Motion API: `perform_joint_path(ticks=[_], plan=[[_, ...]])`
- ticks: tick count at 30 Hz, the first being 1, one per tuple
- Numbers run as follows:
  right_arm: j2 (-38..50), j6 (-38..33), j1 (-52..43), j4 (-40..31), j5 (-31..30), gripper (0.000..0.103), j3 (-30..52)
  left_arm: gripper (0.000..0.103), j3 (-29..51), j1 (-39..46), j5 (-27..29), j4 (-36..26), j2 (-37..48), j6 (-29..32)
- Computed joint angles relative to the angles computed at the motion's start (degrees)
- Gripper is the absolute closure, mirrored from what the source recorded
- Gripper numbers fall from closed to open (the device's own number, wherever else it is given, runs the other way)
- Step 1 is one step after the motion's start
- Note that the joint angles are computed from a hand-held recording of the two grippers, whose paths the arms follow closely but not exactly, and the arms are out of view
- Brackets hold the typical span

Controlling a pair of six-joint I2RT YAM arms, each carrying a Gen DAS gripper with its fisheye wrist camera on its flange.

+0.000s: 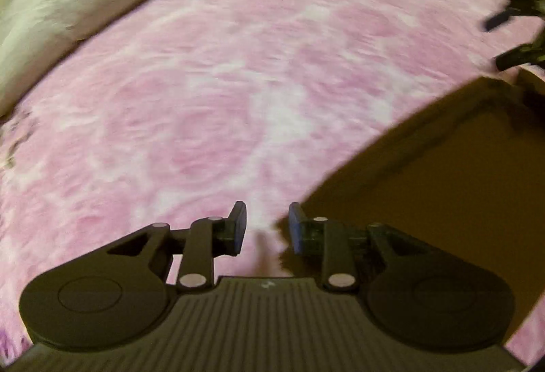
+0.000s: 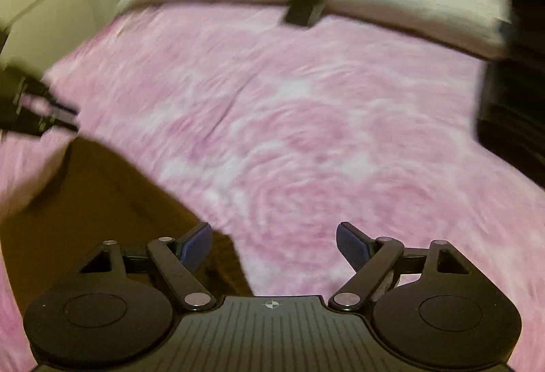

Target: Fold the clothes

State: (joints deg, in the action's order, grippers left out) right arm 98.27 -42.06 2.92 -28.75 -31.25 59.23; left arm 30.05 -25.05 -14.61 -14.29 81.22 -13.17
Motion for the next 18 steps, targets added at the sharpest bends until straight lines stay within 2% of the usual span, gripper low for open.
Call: perform_joint_path(ticks=[4, 7, 8, 11, 15, 18], plan=[[-7.14, -0.88, -6.57, -4.20, -5.94, 0.020, -6.17, 0.081, -3.11, -2.18, -1.37, -2.14, -7.06, -3.85], [-9.38, -5.09, -14.02, -13.13, -10.42, 0.020, -9.71, 0.081, -5.41, -9.95, 0.10, -2.13, -10.47, -7.69], [-9.27, -7.28, -17.07, -16.58, -10.79, 0.020, -10.56, 0.080, -6.03, -12.71, 0.44, -1.94, -11.35, -9.09], [-7.86, -14.11, -26.52, -22.99, -8.82, 0.020, -12.71, 0.080, -6.62, -21.34, 0.69, 0.37, -7.10, -12.95], [-10.80, -17.61, -34.71, -12.90, -4.41, 0.020, -17.16, 0.080, -6.67, -29.15, -0.55, 3.59, 0.06, -17.97], [-11.37, -13.61, -39.81, -8.08, -5.84, 0.020, -16.29, 0.079, -6.54, -31.63, -3.05, 1.50, -0.87, -21.13]])
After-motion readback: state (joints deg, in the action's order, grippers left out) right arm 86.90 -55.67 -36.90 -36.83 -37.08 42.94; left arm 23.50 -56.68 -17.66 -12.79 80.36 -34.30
